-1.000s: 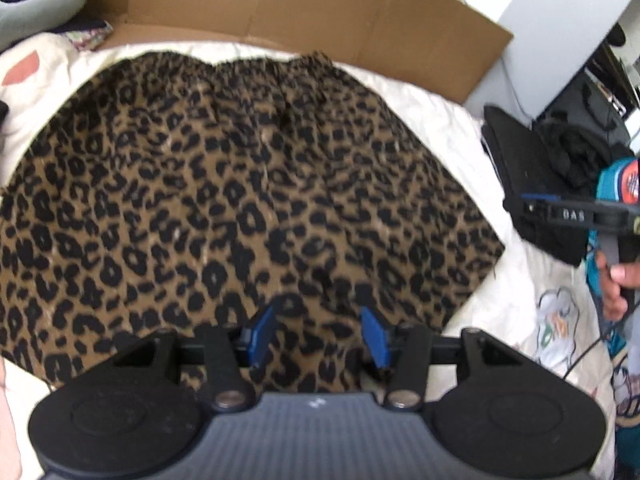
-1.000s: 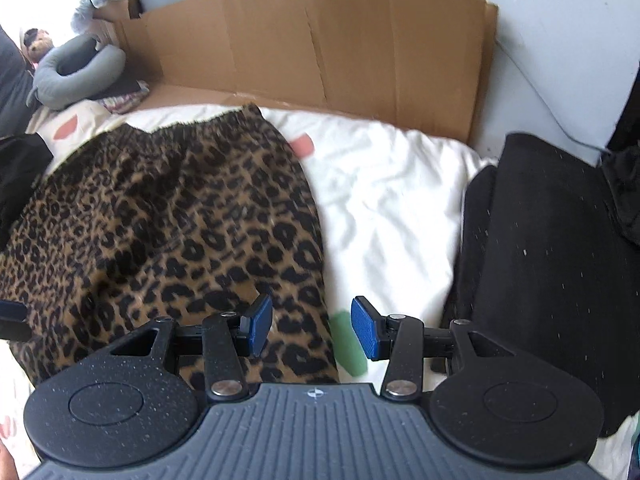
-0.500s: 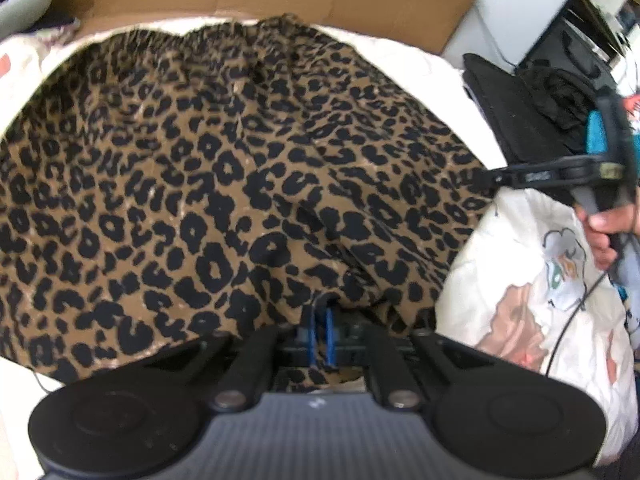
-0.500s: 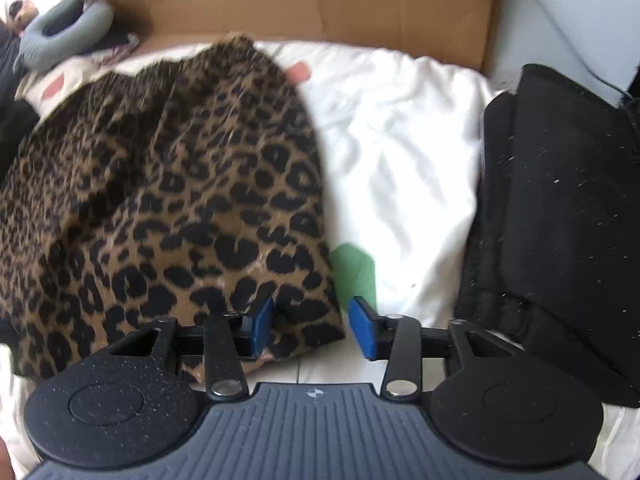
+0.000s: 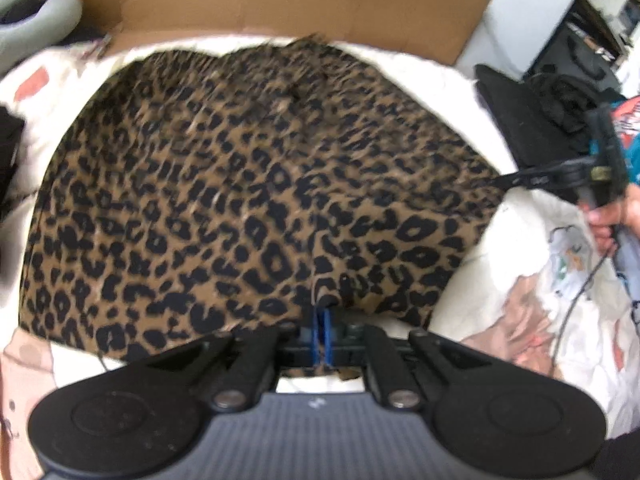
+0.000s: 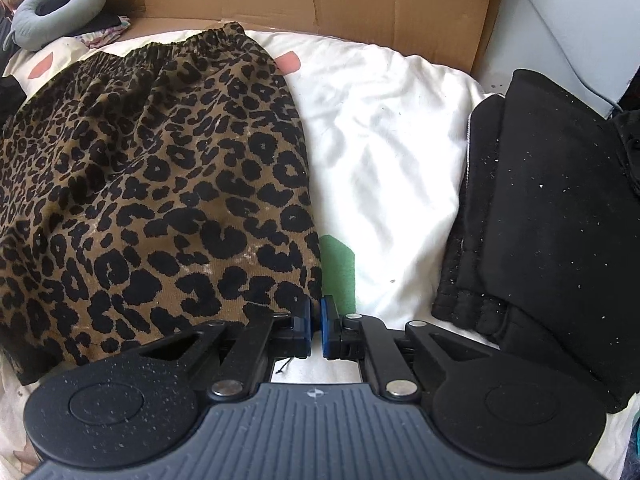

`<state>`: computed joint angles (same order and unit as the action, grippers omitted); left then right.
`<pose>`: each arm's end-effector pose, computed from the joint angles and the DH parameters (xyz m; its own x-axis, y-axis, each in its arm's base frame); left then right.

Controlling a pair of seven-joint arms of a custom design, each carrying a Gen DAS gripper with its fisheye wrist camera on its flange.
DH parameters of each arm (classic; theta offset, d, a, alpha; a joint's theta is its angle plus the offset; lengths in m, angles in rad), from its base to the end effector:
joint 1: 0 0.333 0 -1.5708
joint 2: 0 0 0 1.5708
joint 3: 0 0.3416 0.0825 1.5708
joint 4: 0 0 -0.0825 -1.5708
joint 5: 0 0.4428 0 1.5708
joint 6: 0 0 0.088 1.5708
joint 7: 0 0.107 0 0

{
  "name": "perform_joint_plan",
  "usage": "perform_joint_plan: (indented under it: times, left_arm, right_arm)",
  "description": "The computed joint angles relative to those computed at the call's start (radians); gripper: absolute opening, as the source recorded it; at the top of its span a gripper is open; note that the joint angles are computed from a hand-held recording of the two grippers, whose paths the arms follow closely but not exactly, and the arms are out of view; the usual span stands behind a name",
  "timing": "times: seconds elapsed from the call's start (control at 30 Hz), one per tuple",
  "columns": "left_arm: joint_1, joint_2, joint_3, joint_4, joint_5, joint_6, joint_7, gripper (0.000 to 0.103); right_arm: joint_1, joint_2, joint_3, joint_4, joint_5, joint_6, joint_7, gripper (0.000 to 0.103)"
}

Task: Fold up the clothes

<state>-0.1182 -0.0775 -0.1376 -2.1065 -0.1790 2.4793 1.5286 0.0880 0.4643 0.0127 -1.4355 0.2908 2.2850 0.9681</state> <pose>0.5951 -0.1565 0.4995 -0.1346 -0.9767 0.1669 -0.9068 0.0535 -0.4181 0.7900 0.0846 0.4714 0.5306 -0.8471 -0.0304 -0.7664 -0.4641 -0.4441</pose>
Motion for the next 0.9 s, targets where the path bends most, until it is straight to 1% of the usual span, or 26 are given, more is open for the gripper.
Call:
perform_joint_plan:
  times: [0.13, 0.23, 0.37, 0.53, 0.63, 0.67, 0.7, 0.73, 0.77, 0.83, 0.87, 0.9]
  left_arm:
    - [0.012, 0.033, 0.001, 0.002, 0.034, -0.049, -0.027, 0.004]
    - [0.019, 0.029, 0.003, 0.004, 0.005, -0.073, -0.018, 0.006]
    - [0.024, 0.015, 0.007, 0.014, -0.027, -0.081, 0.001, 0.009]
    - [0.017, -0.005, 0.010, 0.019, -0.078, -0.046, 0.020, 0.013]
    - [0.009, 0.010, 0.011, 0.044, -0.127, -0.021, 0.052, 0.013]
    - [0.007, 0.015, 0.010, 0.050, -0.145, -0.014, 0.069, 0.013]
    - [0.005, 0.023, 0.008, 0.058, -0.157, -0.007, 0.082, 0.014]
    - [0.004, 0.030, 0.005, 0.068, -0.163, -0.005, 0.091, 0.015]
    - [0.004, 0.040, 0.003, 0.079, -0.170, -0.010, 0.098, 0.015]
    - [0.006, 0.055, -0.002, 0.090, -0.178, -0.008, 0.096, 0.015]
    - [0.008, 0.060, -0.004, 0.094, -0.182, -0.004, 0.094, 0.015]
    - [0.009, 0.060, -0.006, 0.093, -0.183, 0.000, 0.093, 0.015]
  right_arm:
    - [0.006, 0.011, -0.010, 0.008, -0.013, 0.006, 0.034, 0.005]
    - [-0.008, 0.008, -0.003, 0.013, 0.010, -0.002, 0.044, 0.010]
    - [-0.028, -0.003, 0.004, 0.006, 0.053, 0.014, 0.042, 0.010]
    - [-0.037, 0.013, 0.008, 0.019, 0.089, 0.053, 0.059, 0.011]
    - [-0.047, 0.038, 0.016, 0.049, 0.110, 0.017, 0.075, 0.012]
    - [-0.052, 0.042, 0.020, 0.054, 0.121, 0.000, 0.077, 0.027]
    - [-0.056, 0.043, 0.025, 0.055, 0.131, -0.011, 0.073, 0.044]
    - [-0.060, 0.041, 0.030, 0.049, 0.141, -0.013, 0.059, 0.050]
    - [-0.059, 0.038, 0.031, 0.040, 0.143, -0.011, 0.048, 0.052]
    - [-0.048, 0.030, 0.025, 0.021, 0.127, 0.003, 0.037, 0.047]
    - [-0.046, 0.027, 0.023, 0.017, 0.124, 0.005, 0.034, 0.023]
    - [-0.044, 0.023, 0.022, 0.013, 0.122, 0.007, 0.031, 0.004]
